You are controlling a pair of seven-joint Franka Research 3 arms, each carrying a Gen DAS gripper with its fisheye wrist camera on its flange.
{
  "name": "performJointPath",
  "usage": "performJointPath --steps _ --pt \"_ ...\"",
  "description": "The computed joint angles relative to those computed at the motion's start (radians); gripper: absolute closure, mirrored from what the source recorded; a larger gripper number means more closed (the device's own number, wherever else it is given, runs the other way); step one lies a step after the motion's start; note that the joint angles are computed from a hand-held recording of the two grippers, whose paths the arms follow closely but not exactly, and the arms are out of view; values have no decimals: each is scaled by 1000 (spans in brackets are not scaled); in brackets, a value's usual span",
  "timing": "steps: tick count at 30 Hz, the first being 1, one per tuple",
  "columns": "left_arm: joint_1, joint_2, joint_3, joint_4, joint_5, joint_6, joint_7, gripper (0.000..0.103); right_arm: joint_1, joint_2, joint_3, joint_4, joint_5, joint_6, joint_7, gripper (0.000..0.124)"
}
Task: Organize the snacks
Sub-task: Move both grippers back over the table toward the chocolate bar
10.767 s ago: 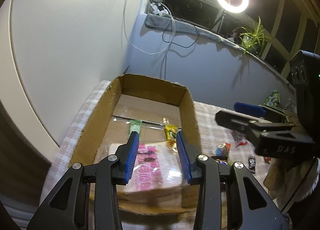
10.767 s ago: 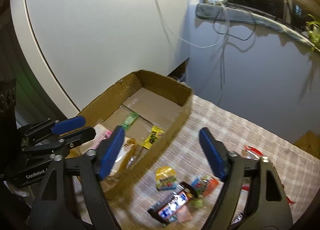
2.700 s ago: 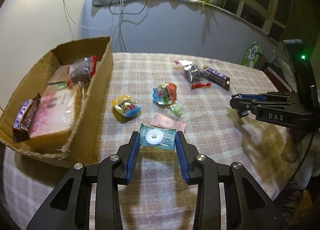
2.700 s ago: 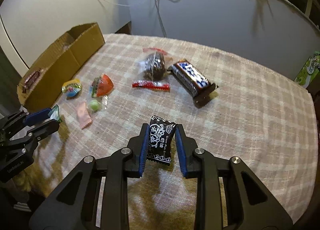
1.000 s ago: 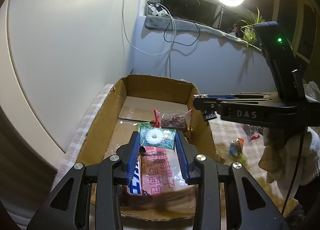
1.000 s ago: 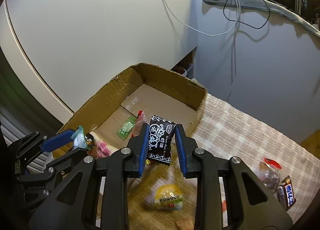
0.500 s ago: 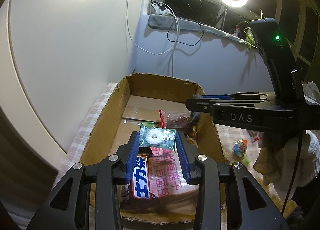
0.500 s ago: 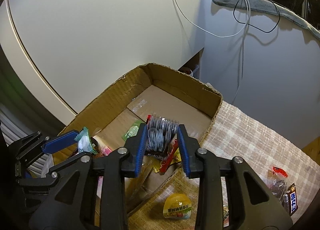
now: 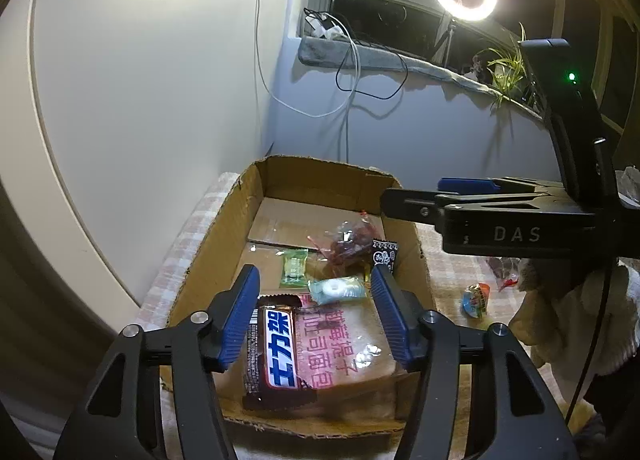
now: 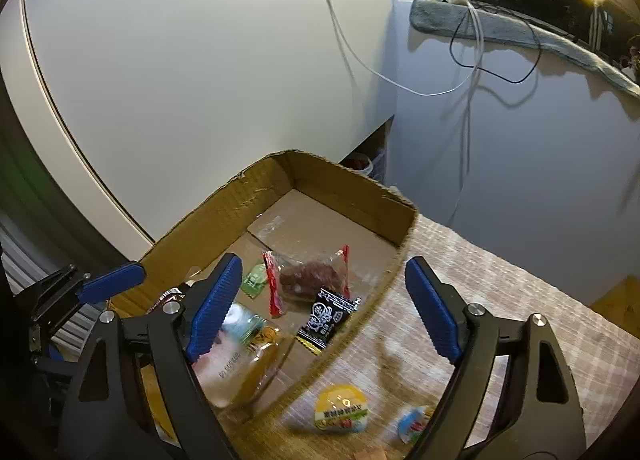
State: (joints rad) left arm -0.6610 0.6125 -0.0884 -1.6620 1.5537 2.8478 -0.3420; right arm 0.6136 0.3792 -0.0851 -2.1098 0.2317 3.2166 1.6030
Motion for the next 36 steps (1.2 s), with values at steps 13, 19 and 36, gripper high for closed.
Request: performJointPath --steps 13,19,36 --pt "-22 -6 -27 17 14 4 10 46 165 -160 -211 -210 62 68 -20 30" --pt "-53 43 -30 78 -57 37 98 46 275 -235 -351 -315 155 90 -118 30" --pt "-112 246 -82 286 -509 59 622 67 -25 -342 -260 -521 -142 130 55 30"
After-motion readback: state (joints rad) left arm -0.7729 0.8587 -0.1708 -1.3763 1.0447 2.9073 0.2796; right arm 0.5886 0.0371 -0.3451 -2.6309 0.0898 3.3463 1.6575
